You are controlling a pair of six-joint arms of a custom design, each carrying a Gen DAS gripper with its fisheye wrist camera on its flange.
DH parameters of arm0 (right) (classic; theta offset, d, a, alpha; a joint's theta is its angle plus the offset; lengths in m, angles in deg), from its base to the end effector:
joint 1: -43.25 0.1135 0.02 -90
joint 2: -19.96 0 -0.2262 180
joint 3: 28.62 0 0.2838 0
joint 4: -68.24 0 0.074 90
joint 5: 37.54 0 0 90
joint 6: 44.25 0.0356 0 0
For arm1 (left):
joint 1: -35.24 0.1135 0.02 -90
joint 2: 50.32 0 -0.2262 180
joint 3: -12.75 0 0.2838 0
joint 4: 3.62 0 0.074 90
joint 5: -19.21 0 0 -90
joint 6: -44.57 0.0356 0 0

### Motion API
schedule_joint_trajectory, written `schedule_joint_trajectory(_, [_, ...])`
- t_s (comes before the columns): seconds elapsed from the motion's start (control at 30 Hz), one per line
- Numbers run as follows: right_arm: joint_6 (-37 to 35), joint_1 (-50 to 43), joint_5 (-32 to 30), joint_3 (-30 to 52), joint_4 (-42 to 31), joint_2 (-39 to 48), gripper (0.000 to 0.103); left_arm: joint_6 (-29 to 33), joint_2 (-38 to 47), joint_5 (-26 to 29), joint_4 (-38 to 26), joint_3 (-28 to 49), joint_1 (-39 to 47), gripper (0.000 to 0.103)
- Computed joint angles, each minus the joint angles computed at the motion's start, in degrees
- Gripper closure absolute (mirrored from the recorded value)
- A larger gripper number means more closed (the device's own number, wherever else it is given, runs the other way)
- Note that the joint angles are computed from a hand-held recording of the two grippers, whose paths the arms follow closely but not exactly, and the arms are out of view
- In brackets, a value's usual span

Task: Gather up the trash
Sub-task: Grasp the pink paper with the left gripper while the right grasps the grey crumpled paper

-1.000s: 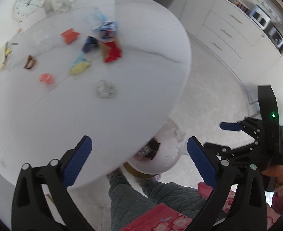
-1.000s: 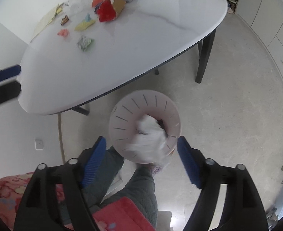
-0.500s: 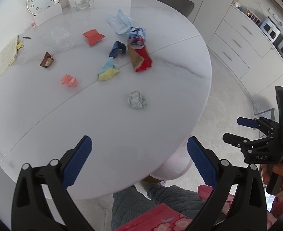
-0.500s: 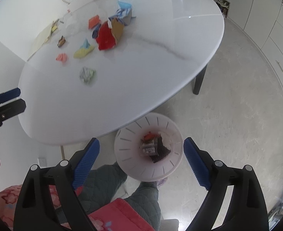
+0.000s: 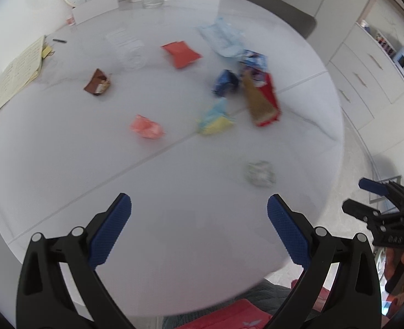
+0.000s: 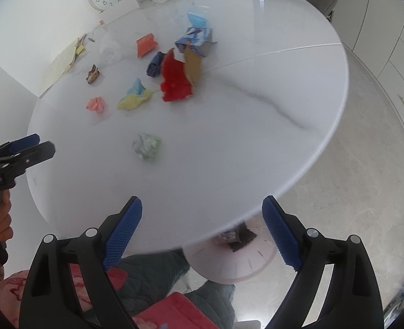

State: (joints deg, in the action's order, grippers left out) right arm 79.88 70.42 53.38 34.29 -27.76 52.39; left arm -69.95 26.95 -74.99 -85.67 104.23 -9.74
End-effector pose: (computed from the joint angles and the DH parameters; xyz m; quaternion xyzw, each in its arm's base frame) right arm 0.1062 0.0539 0.2790 0.0610 0.9753 0.1013 0.1864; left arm 0.2046 -0.2007 0.3024 0.1672 0.9664 -0.0799 0.1783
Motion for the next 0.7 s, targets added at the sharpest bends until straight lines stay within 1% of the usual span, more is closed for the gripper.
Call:
schedule_joint_trajectory(0.17, [7.50, 5.96, 1.49, -1.34, 9.70, 7.55, 0.014, 7.52, 4.32, 2.52, 2.36, 0.87, 7.39, 0.008])
schedule_joint_trajectory(0.3, [11.30, 9.14, 3.12, -0.78, 16.51, 15.49, 0.014, 13.79, 9.29, 4.56, 4.53, 2.36, 12.66, 0.008])
schedule_joint_trajectory(0.4, [12.94, 10.26, 4.15, 0.27, 20.08, 20.75, 0.015, 17.57, 12.74, 5.69, 5.70, 3.51, 15.23, 0.008])
schedule_joint_trajectory(0.43, [13.18, 10.31, 4.31, 0.59, 20.71, 22.09, 0.017, 18.61, 13.83, 5.88, 5.94, 4.01, 15.83, 0.008])
schedule_joint_trajectory(0.5, [13.76, 10.46, 4.31, 1.36, 22.25, 24.99, 0.025, 20.72, 16.14, 6.69, 6.66, 5.15, 17.13, 0.008])
schedule_joint_trajectory(0.53, [14.03, 10.61, 4.43, 1.89, 22.87, 26.65, 0.026, 21.51, 17.13, 7.01, 7.01, 5.65, 17.66, 0.008])
schedule_joint_trajectory(0.6, [14.26, 11.10, 5.12, 3.24, 23.15, 30.17, 0.034, 22.73, 19.05, 7.43, 7.45, 6.72, 18.33, 0.008])
schedule_joint_trajectory(0.63, [14.29, 11.33, 5.32, 3.64, 23.18, 31.34, 0.037, 23.25, 19.93, 7.62, 7.62, 7.26, 18.52, 0.008])
schedule_joint_trajectory(0.67, [14.57, 11.57, 5.40, 4.33, 22.72, 32.88, 0.042, 23.75, 20.74, 7.81, 7.77, 7.74, 18.62, 0.008])
schedule_joint_trajectory(0.7, [14.85, 11.90, 5.61, 5.01, 22.33, 34.41, 0.051, 24.43, 21.84, 8.21, 7.85, 8.45, 18.63, 0.008])
